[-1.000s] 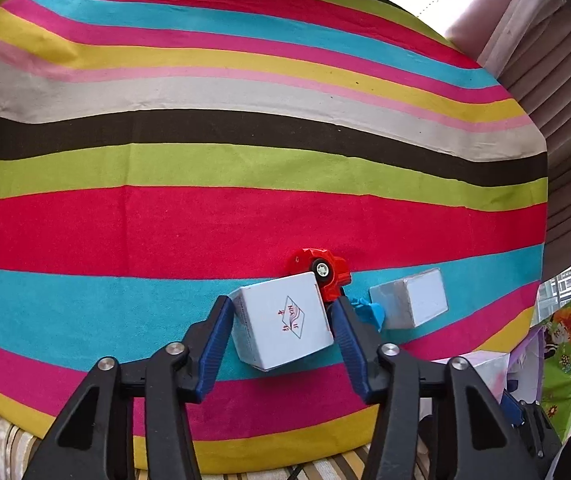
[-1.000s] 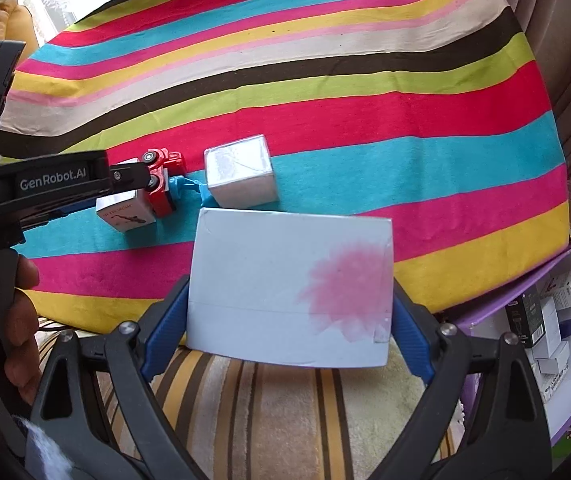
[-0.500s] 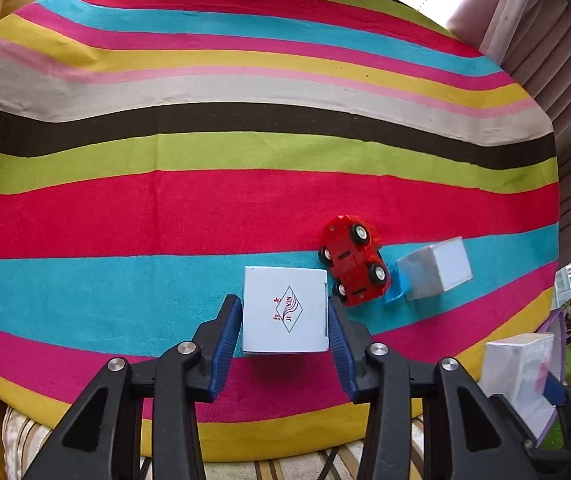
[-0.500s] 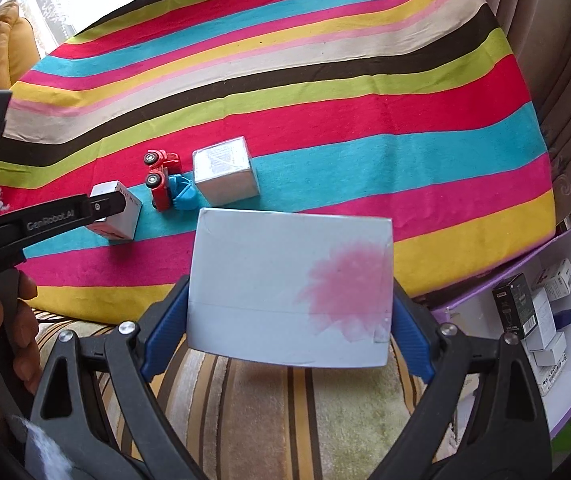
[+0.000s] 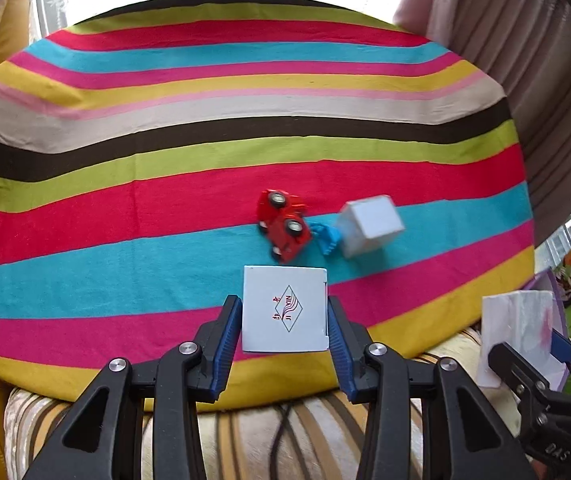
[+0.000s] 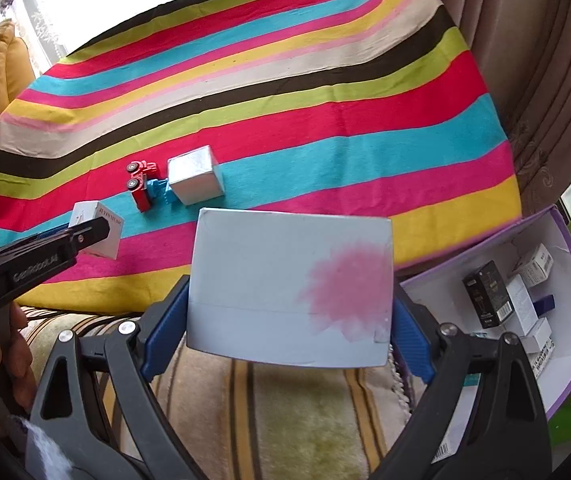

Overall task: Organize rigid objects
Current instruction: 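Carry both boxes into the purple-rimmed box and open both grippers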

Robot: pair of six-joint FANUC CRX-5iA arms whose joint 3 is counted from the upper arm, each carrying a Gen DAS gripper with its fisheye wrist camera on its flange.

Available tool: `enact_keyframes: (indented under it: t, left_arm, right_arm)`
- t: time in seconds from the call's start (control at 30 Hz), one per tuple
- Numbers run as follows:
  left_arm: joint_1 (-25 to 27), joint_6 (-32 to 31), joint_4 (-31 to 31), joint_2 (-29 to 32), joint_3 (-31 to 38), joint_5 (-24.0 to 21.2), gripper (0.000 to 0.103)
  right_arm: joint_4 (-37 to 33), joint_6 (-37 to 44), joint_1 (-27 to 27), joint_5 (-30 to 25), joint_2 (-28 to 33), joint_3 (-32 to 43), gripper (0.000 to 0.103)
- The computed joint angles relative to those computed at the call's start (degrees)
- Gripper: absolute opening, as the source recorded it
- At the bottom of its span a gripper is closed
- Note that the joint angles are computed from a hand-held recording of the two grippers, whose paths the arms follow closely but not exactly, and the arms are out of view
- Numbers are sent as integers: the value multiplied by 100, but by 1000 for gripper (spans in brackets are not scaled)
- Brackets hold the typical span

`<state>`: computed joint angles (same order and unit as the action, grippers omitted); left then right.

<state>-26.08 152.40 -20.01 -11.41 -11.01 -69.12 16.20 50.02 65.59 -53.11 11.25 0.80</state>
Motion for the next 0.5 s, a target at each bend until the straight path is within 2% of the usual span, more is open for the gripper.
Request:
enact_keyframes:
  t: [0.27,0.5]
  left_arm:
    - [-670,139,-358,315,546,-264,43]
    - [-991,160,-440,558,863,-338,43]
  right_arm:
    - [219,-300,-94,92,-394,-442,92]
    - [329,-435,-204,150,-697,-788,92]
